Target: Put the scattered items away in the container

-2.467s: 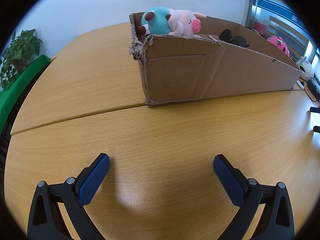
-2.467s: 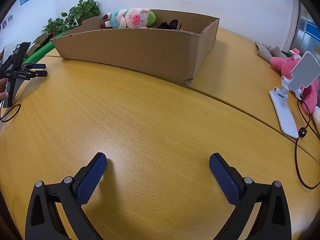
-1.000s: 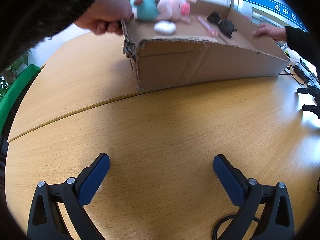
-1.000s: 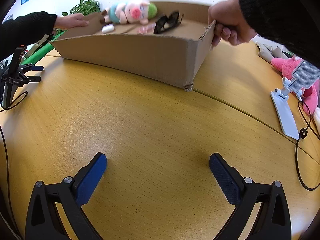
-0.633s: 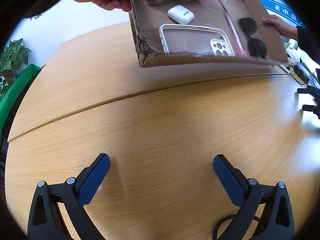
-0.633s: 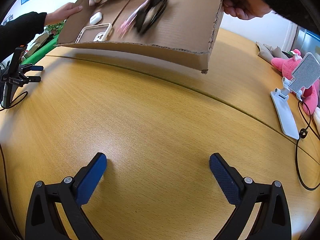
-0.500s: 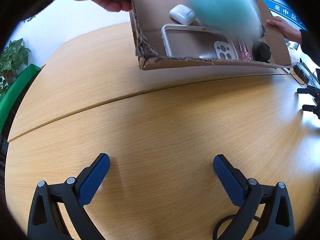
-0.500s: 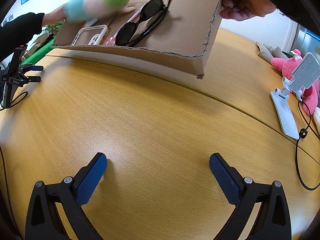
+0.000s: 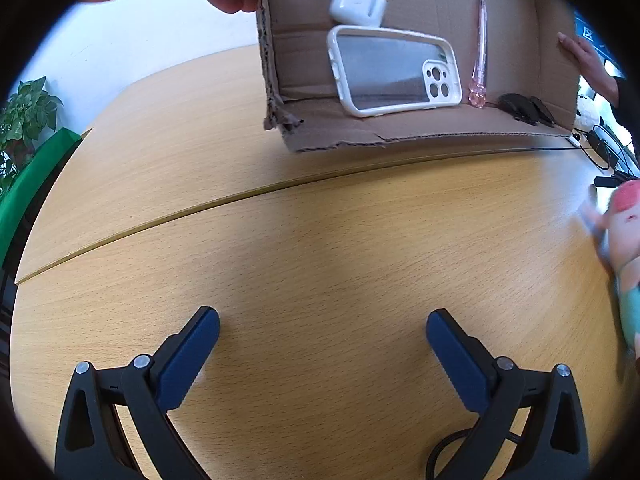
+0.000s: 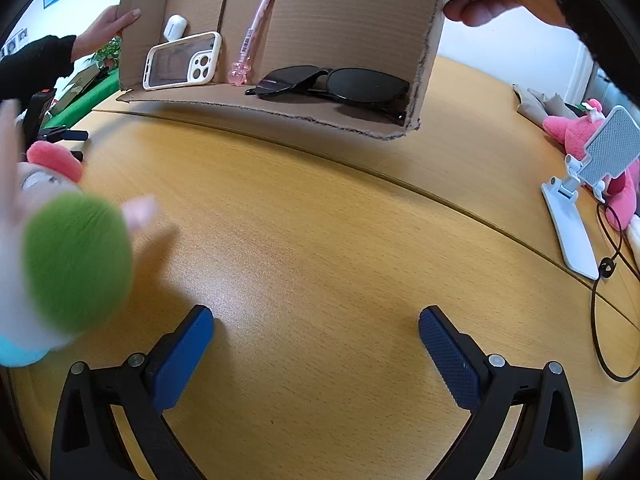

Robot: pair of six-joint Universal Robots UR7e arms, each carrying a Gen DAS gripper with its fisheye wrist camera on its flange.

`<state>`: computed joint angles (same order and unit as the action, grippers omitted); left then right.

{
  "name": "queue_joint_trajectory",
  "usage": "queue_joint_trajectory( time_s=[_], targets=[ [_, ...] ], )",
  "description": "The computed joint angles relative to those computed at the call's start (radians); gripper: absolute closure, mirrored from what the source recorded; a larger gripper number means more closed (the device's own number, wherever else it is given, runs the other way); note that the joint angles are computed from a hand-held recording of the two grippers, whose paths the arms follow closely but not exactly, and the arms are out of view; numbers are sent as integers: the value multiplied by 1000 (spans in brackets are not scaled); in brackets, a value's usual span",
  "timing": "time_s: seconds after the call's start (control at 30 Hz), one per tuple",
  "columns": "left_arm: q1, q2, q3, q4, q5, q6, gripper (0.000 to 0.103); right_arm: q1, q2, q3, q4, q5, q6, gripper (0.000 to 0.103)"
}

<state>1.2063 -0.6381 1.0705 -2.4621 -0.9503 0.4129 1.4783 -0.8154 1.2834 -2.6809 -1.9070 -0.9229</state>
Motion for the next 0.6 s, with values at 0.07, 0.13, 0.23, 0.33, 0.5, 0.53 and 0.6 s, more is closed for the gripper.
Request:
queue_joint_trajectory(
  time_s=[0.07, 0.13, 0.23, 0.33, 0.5, 0.53, 0.6],
  targets=[
    [0, 1, -1, -1, 0, 1, 0, 0, 0, 0, 0, 0, 0, 0],
    [0, 0, 0, 0, 0, 0, 0, 0, 0, 0, 0, 0, 0, 0],
    [0, 0, 0, 0, 0, 0, 0, 0, 0, 1, -1, -1, 1, 0],
    [0, 0, 0, -1, 0, 0, 0, 0, 0, 1, -1, -1, 1, 0],
    [1, 2, -4, 1, -1, 0, 0, 0, 0, 0, -2, -1, 1, 0],
    [1, 2, -5, 2, -1, 0, 0, 0, 0, 1, -2, -1, 1, 0],
    [2, 3, -7, 3, -1, 1, 0, 0, 0, 0, -2, -1, 1, 0]
  ],
)
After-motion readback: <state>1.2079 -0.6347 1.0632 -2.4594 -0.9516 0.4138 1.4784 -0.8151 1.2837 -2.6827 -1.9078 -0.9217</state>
